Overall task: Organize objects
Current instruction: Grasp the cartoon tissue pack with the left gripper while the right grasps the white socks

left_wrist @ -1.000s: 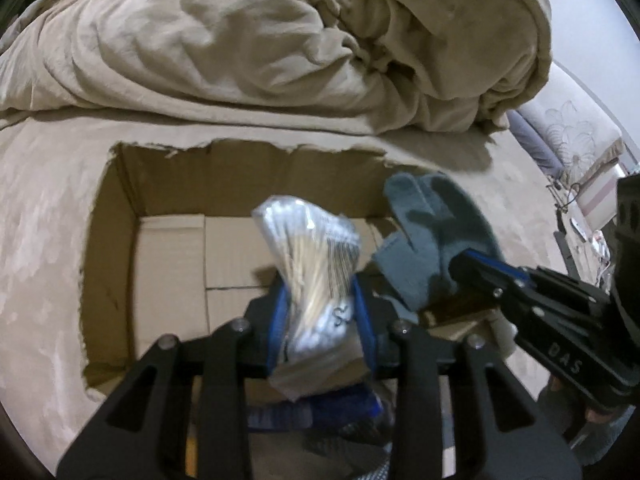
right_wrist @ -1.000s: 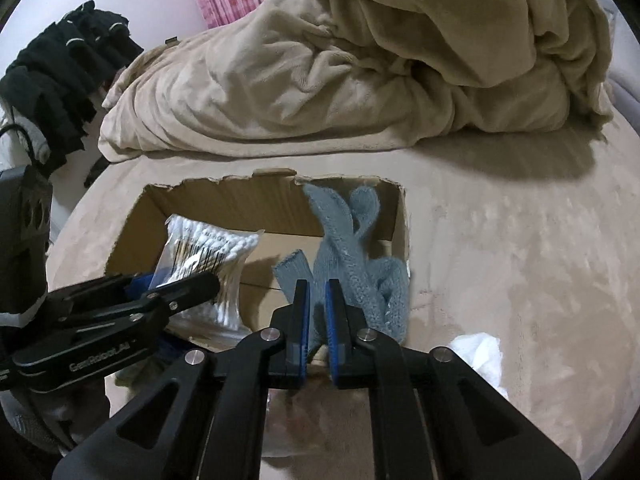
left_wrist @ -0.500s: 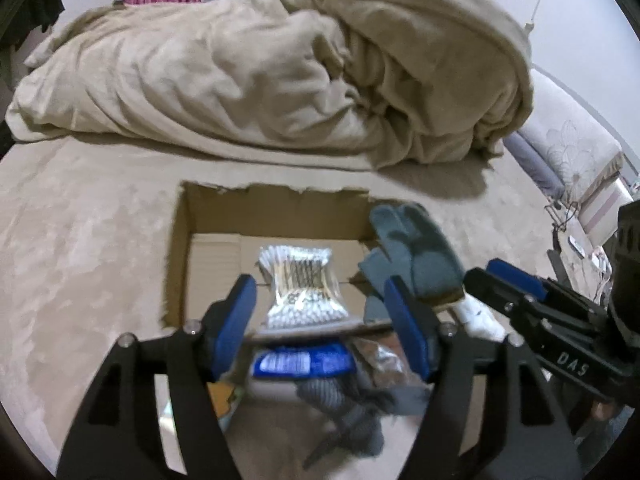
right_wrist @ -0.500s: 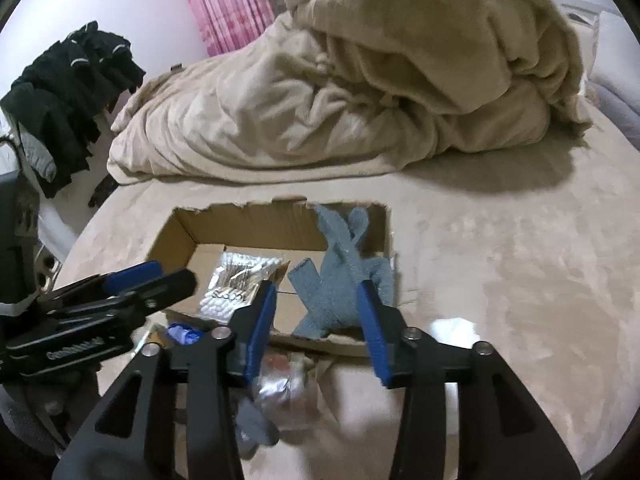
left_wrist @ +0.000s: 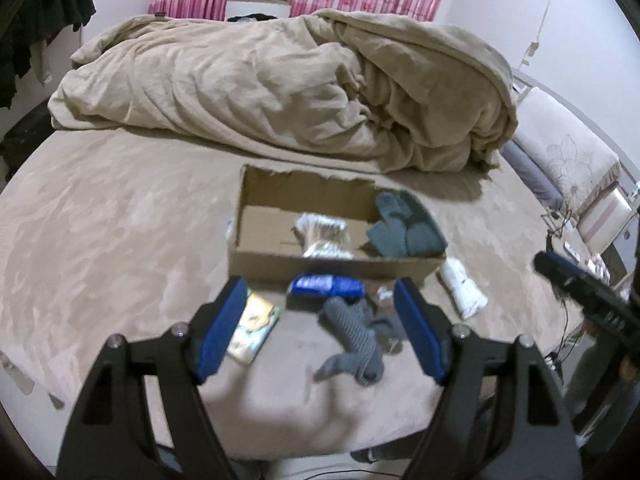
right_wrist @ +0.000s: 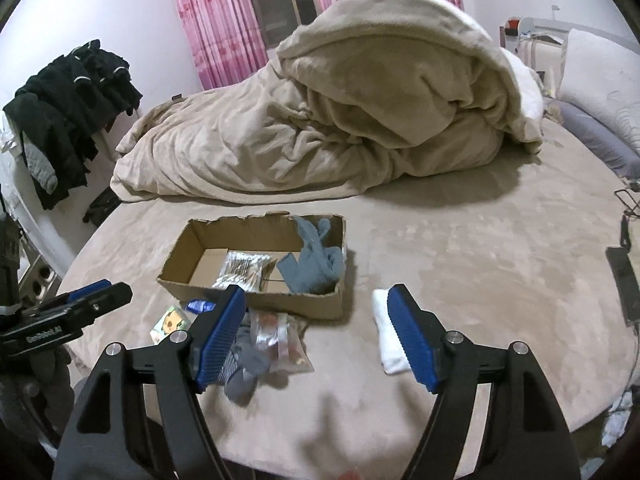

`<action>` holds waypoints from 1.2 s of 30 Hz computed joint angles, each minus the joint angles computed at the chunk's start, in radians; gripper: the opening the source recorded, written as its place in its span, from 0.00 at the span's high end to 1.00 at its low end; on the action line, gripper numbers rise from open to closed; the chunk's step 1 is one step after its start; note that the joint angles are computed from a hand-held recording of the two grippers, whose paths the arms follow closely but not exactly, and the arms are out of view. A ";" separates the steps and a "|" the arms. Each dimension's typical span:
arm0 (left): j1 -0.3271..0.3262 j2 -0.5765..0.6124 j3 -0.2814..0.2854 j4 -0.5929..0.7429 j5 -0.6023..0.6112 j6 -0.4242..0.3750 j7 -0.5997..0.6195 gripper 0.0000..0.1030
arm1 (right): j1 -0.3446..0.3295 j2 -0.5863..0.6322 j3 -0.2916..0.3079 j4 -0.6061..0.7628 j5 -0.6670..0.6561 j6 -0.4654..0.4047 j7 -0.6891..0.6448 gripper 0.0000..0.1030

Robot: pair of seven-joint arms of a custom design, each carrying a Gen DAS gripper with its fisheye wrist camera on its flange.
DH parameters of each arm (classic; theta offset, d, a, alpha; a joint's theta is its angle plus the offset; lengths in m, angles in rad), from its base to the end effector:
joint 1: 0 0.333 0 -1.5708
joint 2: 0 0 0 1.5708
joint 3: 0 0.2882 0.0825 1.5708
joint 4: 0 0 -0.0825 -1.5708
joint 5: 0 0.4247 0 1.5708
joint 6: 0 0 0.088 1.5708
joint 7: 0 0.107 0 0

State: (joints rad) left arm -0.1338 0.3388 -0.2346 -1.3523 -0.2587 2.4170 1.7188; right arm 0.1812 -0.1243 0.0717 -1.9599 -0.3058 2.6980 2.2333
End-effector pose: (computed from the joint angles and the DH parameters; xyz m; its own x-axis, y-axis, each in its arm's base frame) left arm 0.7001 -0.2398 0.5926 -0.4132 -0.8806 0.2318 -0.7240 0.1632 -0.6703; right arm 0.5932 0.1658 0.5931 -0.0909 -0.9746 -0.2049 -0.6268 0.2159 -0.7487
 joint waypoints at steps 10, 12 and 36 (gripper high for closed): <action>0.016 -0.098 0.019 -0.166 0.002 0.014 0.022 0.25 | -0.019 -0.102 0.019 -0.115 -0.030 -0.003 0.028 0.26; 0.012 -0.099 0.024 -0.180 0.020 0.019 0.019 0.25 | -0.024 -0.110 0.021 -0.130 -0.026 -0.003 0.028 0.26; -0.030 0.134 0.052 -0.022 0.246 0.059 -0.035 0.25 | -0.033 0.075 -0.034 -0.085 0.016 0.005 -0.024 0.26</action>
